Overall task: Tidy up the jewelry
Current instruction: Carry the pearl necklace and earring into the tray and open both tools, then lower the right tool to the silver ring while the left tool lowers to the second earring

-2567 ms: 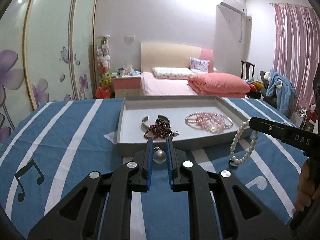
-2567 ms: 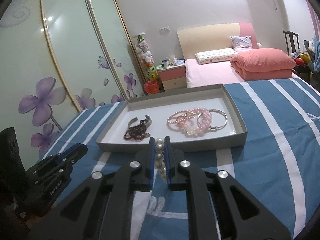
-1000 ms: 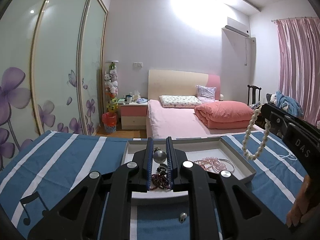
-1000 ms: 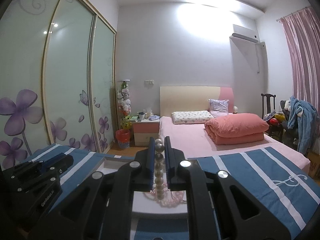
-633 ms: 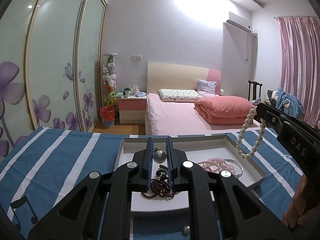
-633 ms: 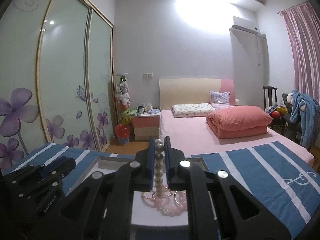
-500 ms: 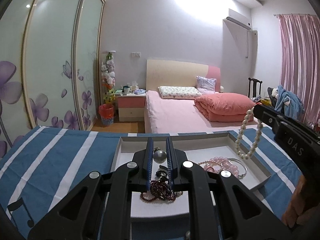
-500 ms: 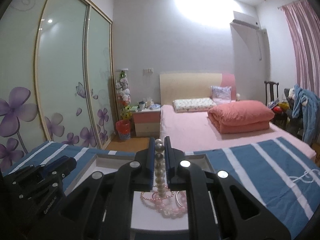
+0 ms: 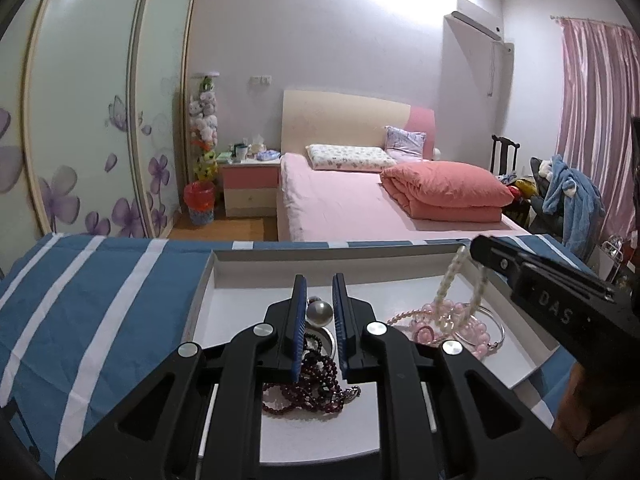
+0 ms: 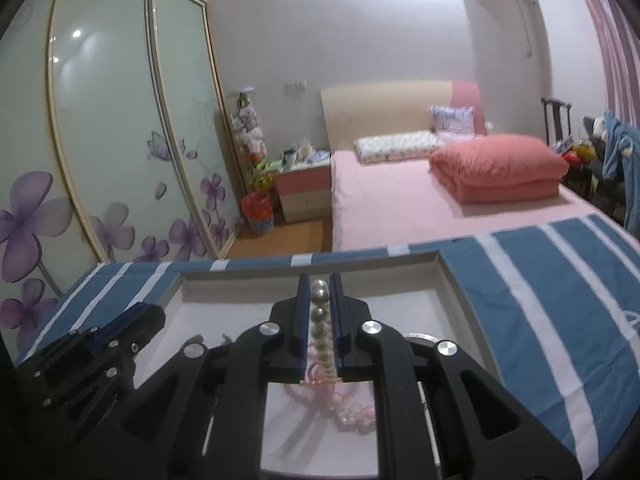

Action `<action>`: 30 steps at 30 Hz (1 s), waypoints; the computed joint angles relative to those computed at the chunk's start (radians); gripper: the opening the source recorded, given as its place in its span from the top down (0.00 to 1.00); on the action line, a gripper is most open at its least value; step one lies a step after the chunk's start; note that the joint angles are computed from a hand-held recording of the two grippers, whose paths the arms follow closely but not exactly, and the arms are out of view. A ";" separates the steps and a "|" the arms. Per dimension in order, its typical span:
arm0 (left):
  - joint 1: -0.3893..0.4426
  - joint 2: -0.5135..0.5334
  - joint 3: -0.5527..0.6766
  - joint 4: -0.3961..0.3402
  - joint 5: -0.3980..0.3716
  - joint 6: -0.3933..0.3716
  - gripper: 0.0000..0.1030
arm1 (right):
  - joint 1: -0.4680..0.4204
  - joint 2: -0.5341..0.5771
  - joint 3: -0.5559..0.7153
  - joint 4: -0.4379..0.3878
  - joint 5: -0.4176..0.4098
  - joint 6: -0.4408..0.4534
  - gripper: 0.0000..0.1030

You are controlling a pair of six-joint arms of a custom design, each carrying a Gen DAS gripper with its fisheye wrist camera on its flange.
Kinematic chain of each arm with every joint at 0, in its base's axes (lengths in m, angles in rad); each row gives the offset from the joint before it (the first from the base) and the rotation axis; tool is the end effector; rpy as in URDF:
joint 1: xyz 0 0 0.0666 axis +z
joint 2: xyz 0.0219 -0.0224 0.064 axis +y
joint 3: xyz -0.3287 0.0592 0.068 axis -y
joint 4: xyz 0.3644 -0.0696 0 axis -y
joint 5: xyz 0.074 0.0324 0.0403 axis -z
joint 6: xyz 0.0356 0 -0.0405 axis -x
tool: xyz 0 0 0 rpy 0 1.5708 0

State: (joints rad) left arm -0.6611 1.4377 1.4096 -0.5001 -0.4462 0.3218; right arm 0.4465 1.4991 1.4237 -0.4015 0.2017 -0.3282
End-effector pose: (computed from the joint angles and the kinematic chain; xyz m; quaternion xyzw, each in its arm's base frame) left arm 0.4050 -0.2961 0.4015 0.0342 0.8521 -0.0600 0.5187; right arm 0.4778 0.2204 0.3857 0.0020 0.8514 0.1158 0.5116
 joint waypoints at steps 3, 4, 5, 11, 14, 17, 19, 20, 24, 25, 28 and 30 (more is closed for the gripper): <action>0.015 -0.019 -0.014 0.003 0.015 0.038 0.59 | -0.001 -0.027 -0.029 0.015 0.002 -0.020 0.70; 0.021 -0.033 -0.025 0.006 0.022 0.052 0.59 | -0.004 -0.038 -0.037 0.016 0.002 -0.021 0.70; 0.028 -0.043 -0.029 0.003 0.033 0.062 0.59 | -0.006 -0.050 -0.046 0.016 0.001 -0.022 0.70; 0.058 -0.119 -0.074 0.007 0.085 0.122 0.59 | -0.010 -0.123 -0.104 0.003 0.007 -0.035 0.70; 0.061 -0.157 -0.094 -0.001 0.085 0.128 0.59 | -0.003 -0.152 -0.121 -0.016 0.011 -0.031 0.70; 0.059 -0.197 -0.119 -0.010 0.083 0.125 0.59 | 0.008 -0.191 -0.151 -0.039 0.013 -0.015 0.70; 0.056 -0.227 -0.142 -0.021 0.082 0.127 0.59 | 0.013 -0.218 -0.173 -0.064 0.005 -0.008 0.70; 0.053 -0.244 -0.155 -0.029 0.082 0.130 0.59 | 0.016 -0.228 -0.182 -0.080 -0.005 -0.007 0.70; 0.036 -0.282 -0.187 -0.091 0.070 0.130 0.59 | 0.032 -0.261 -0.223 -0.161 -0.050 -0.004 0.70; 0.031 -0.286 -0.189 -0.107 0.064 0.129 0.59 | 0.039 -0.264 -0.235 -0.187 -0.065 -0.006 0.70; 0.003 -0.299 -0.212 -0.154 0.043 0.128 0.58 | 0.064 -0.267 -0.261 -0.243 -0.086 -0.007 0.70; -0.008 -0.303 -0.222 -0.175 0.030 0.123 0.58 | 0.081 -0.262 -0.268 -0.275 -0.089 -0.007 0.70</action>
State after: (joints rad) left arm -0.6690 1.1344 1.1871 -0.6746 -0.4160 0.4444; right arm 0.5277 1.2367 1.1552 -0.6762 0.1129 -0.3351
